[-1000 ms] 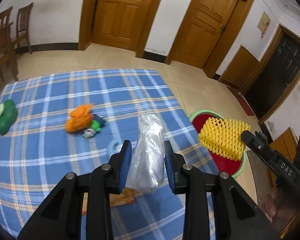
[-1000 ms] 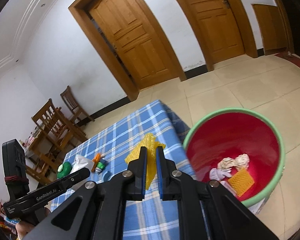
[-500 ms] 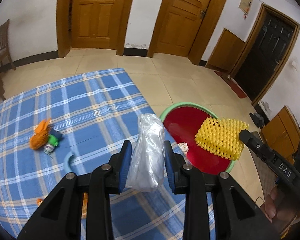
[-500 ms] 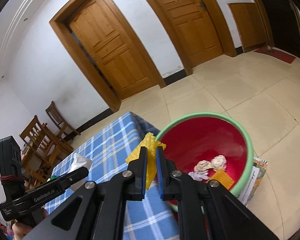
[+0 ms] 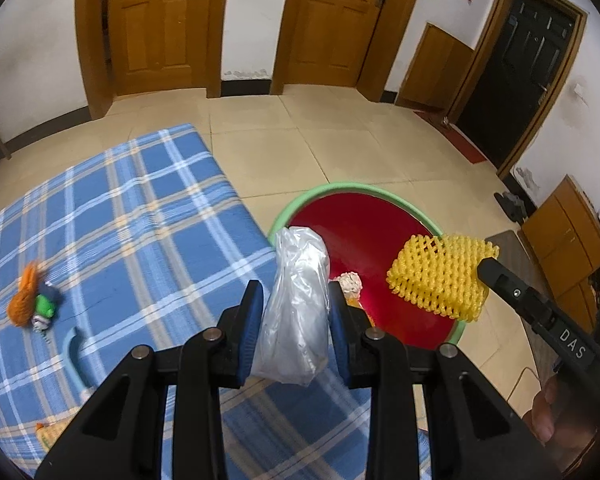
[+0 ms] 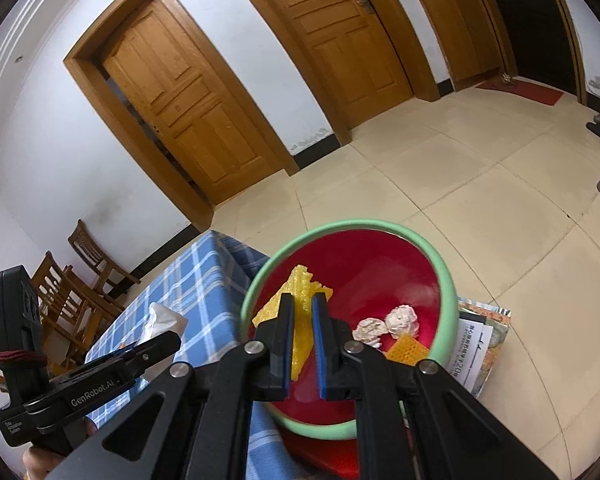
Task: Collect trash
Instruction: 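Carry the plastic bag in the left tool while the right tool carries the foam net over the bucket, then open the left tool to drop the plastic bag while the right tool drops the foam net into the bucket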
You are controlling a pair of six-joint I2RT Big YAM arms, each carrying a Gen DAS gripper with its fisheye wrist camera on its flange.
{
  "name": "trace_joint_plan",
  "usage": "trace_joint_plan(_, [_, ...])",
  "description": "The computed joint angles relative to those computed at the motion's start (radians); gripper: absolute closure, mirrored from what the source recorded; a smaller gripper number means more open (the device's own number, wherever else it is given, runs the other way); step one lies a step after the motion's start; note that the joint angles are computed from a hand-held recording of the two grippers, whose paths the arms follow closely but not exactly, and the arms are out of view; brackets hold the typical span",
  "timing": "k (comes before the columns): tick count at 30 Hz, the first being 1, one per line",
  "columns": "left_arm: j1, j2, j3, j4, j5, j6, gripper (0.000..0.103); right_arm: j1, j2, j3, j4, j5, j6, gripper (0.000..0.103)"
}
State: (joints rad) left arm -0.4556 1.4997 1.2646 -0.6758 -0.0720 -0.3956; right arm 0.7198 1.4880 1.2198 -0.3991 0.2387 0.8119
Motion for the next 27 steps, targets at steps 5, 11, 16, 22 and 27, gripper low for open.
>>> trace_joint_plan(5, [-0.020,0.054,0.041,-0.007,0.005,0.017,0.071,-0.011,0.008,-0.009,-0.012,0.004,0.019,0.092])
trace_joint_plan(11, [-0.041,0.118,0.085,-0.010,0.018,0.029,0.071,-0.037,0.012,-0.027,-0.025,-0.009,0.036,0.092])
trace_joint_plan(16, [-0.047,0.152,0.106,-0.010,0.035,0.039,0.071,-0.050,0.016,-0.044,-0.024,-0.031,0.048,0.088])
trace_joint_plan(22, [-0.048,0.165,0.114,-0.011,0.042,0.026,0.059,-0.059,0.019,-0.051,-0.016,-0.056,0.057,0.088])
trace_joint_plan(27, [-0.046,0.152,0.107,-0.006,0.030,0.018,0.053,-0.064,0.021,-0.051,-0.011,-0.063,0.060,0.079])
